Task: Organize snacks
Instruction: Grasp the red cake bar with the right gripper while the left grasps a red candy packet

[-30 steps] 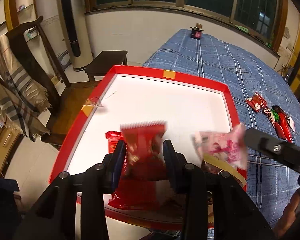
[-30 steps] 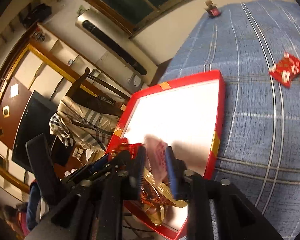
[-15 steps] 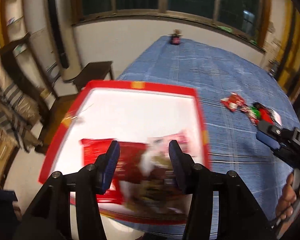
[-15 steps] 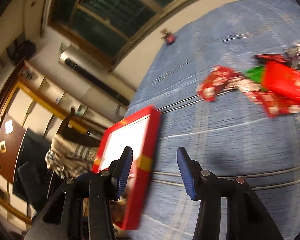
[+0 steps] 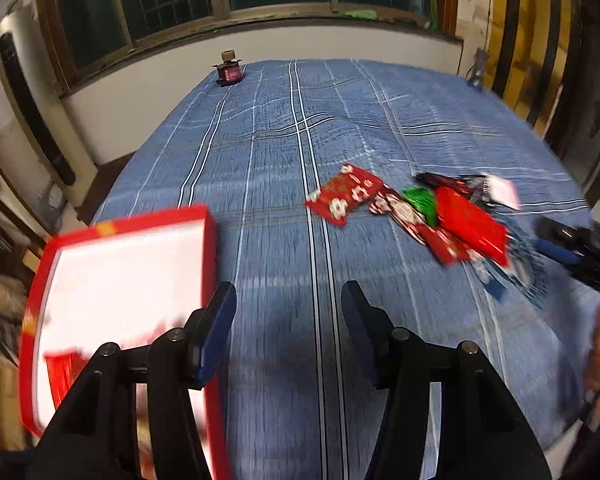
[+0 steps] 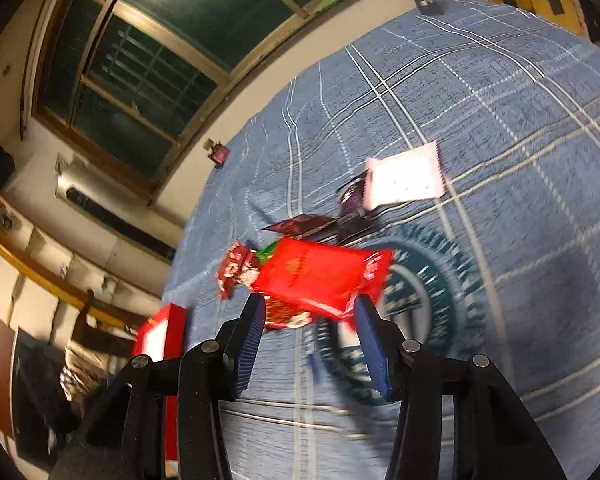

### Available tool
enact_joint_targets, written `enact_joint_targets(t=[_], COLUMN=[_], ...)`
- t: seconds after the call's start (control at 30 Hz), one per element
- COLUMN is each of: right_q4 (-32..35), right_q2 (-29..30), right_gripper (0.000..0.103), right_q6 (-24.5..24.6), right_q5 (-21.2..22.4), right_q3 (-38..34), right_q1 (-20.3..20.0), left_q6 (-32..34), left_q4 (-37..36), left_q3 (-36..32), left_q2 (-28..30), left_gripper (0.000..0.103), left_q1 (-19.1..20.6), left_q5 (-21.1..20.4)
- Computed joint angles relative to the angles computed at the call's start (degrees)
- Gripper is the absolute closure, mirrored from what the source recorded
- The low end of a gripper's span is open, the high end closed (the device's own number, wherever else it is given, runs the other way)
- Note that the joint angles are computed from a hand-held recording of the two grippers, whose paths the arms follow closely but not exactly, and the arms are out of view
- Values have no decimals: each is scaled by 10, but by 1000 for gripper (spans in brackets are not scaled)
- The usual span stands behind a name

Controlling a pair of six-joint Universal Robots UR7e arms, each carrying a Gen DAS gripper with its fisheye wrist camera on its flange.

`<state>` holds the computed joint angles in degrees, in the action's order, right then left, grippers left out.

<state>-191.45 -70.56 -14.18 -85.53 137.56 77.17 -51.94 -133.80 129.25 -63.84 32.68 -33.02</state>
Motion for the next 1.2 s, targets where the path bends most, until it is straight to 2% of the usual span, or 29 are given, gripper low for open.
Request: enact_joint_targets(t=[0.13,0.27,0.47,0.5,0.6,0.7,0.83,0.9,0.93,1.0,1.13,1.17,1.2], right_q4=[90,123,124,123,108,87,145,134,129,116,91,88,84], right_q2=[2,18,58,67,89,111,128,131,132,129,128,125,124], right_gripper=[50,48,33,27,19,19,19,20,22,36,42,42,43], right_q6=[-79,-162,-242,-249,-287,-322,-312,-321,-323,-327,-327,-325,-322], right_q5=[-81,-144,-204,-213,-238,-256,-258,-246,-243,-236,-237,-235,-231], right_q3=[-46,-72,-95,-101,-111,-124,-158,-158,-156,-148,-136,-132,-129], right_q1=[32,55,82,88,103,112,108,105,104,103,102,101,99], left_q6=[73,130,239,255,327,386,439,454,455,455,427,419,401], left_q4=[19,65,88,83,46,18,-3,-6,-5,-15,-27,-30,-22], left_q3=[-71,-132,-199,-205,-209,-216,-237,-247,-252,-261,-263,-266,-272], left_q2=[51,94,145,149,159,165,174,181,184,190,178,180,185], left_gripper=[49,49,49,49,48,43,43,43,43,43,43,41,32], left_q1=[48,81,113,117,123,128,140,142,142,145,150,151,151], left_q5=[0,20,20,15,6,-3,-24,-24,-23,-33,-89,-95,-88])
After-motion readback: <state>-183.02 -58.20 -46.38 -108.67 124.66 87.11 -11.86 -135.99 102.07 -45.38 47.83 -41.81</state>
